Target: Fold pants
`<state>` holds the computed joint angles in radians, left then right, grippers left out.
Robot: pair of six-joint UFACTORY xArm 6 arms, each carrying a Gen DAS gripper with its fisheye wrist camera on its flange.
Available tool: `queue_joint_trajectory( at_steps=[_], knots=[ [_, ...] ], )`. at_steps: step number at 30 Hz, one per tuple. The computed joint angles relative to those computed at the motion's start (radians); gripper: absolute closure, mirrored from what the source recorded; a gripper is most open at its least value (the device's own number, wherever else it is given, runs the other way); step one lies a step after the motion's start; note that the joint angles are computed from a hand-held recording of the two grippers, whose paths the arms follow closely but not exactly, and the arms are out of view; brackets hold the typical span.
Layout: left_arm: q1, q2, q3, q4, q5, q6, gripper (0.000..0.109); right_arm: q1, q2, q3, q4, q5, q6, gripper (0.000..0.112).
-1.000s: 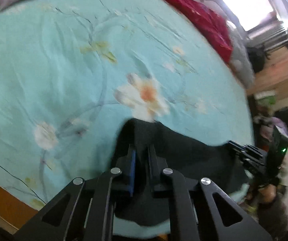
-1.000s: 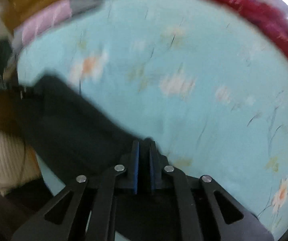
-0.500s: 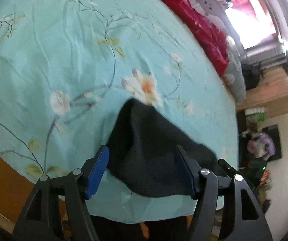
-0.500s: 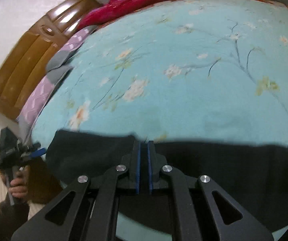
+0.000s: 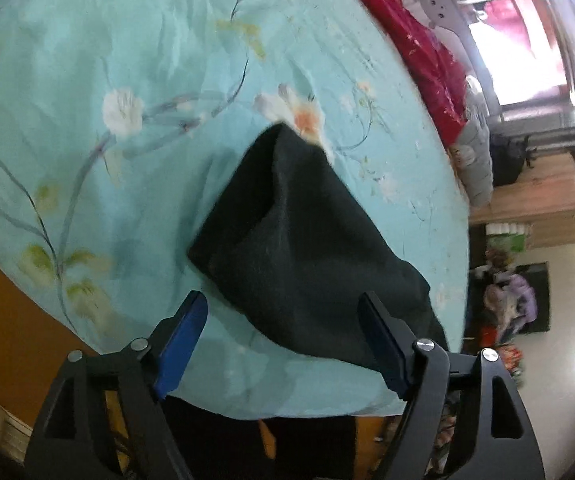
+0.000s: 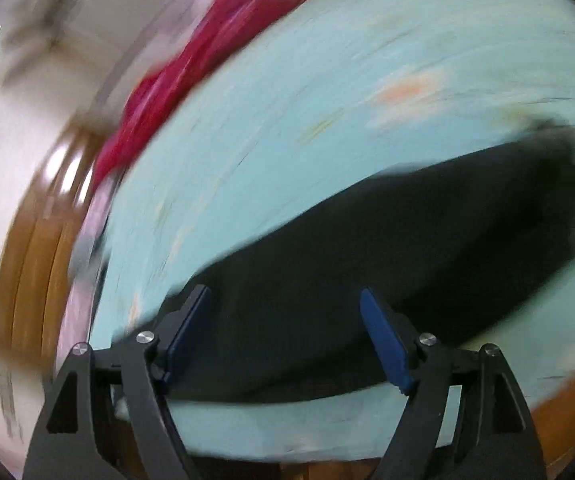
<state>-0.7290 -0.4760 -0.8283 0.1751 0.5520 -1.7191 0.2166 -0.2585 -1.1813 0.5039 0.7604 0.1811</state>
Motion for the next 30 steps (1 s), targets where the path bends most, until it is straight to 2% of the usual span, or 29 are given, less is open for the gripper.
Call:
queue_joint_trajectory(
  at_steps=[3, 6, 7, 8, 9, 10, 11, 13, 14, 16, 18, 19, 22, 23, 25, 28, 30],
  knots=[
    [0.006, 0.067, -0.017, -0.116, -0.032, 0.054, 0.030, -0.133, -0.049, 0.061, 0.113, -0.013, 0.020, 0.035],
    [0.009, 0.140, -0.052, -0.176, -0.057, 0.090, 0.035, -0.187, -0.030, 0.070, 0.213, 0.003, 0.011, 0.035],
    [0.009, 0.158, -0.066, -0.179, -0.051, 0.085, 0.051, -0.196, -0.005, 0.057, 0.250, 0.017, -0.005, 0.035],
    [0.014, 0.179, -0.080, -0.193, -0.056, 0.093, 0.079, -0.200, 0.016, 0.048, 0.273, 0.019, -0.012, 0.035],
    [0.021, 0.201, -0.098, -0.221, -0.056, 0.120, 0.086, -0.198, 0.028, 0.048, 0.281, 0.011, -0.018, 0.044],
    [0.028, 0.218, -0.123, -0.219, -0.036, 0.117, 0.091, -0.188, 0.057, 0.031, 0.277, -0.005, -0.022, 0.062],
    [0.031, 0.224, -0.144, -0.198, -0.021, 0.092, 0.097, -0.182, 0.093, 0.003, 0.244, -0.002, -0.026, 0.107],
    [0.027, 0.212, -0.174, -0.128, -0.018, 0.042, 0.097, -0.204, 0.147, -0.095, 0.221, 0.046, -0.029, 0.106],
    [0.021, 0.205, -0.188, -0.074, -0.022, 0.013, 0.097, -0.211, 0.130, -0.101, 0.269, 0.013, -0.068, 0.106],
    [0.008, 0.220, -0.244, 0.005, 0.032, 0.003, 0.097, -0.216, 0.055, -0.070, 0.379, -0.053, -0.219, 0.106],
    [0.009, 0.258, -0.284, -0.019, 0.093, 0.053, 0.096, -0.241, 0.004, -0.020, 0.353, -0.052, -0.242, 0.106],
    [0.014, 0.284, -0.293, -0.080, 0.115, 0.089, 0.096, -0.259, 0.008, -0.004, 0.314, -0.006, -0.218, 0.106],
    [0.020, 0.291, -0.243, -0.161, 0.089, 0.090, 0.095, -0.270, 0.026, 0.070, 0.151, 0.065, -0.142, 0.107],
    [0.019, 0.281, -0.221, -0.162, 0.061, 0.077, 0.093, -0.267, 0.009, 0.113, 0.163, 0.037, -0.141, 0.107],
    [0.015, 0.268, -0.207, -0.156, 0.054, 0.060, 0.089, -0.283, -0.027, 0.167, 0.286, -0.005, -0.184, 0.105],
    [0.018, 0.288, -0.230, -0.158, 0.065, 0.063, 0.088, -0.307, -0.014, 0.144, 0.315, 0.038, -0.179, 0.104],
    [0.014, 0.286, -0.227, -0.151, 0.069, 0.047, 0.088, -0.310, -0.014, 0.146, 0.326, 0.034, -0.193, 0.104]
  ],
)
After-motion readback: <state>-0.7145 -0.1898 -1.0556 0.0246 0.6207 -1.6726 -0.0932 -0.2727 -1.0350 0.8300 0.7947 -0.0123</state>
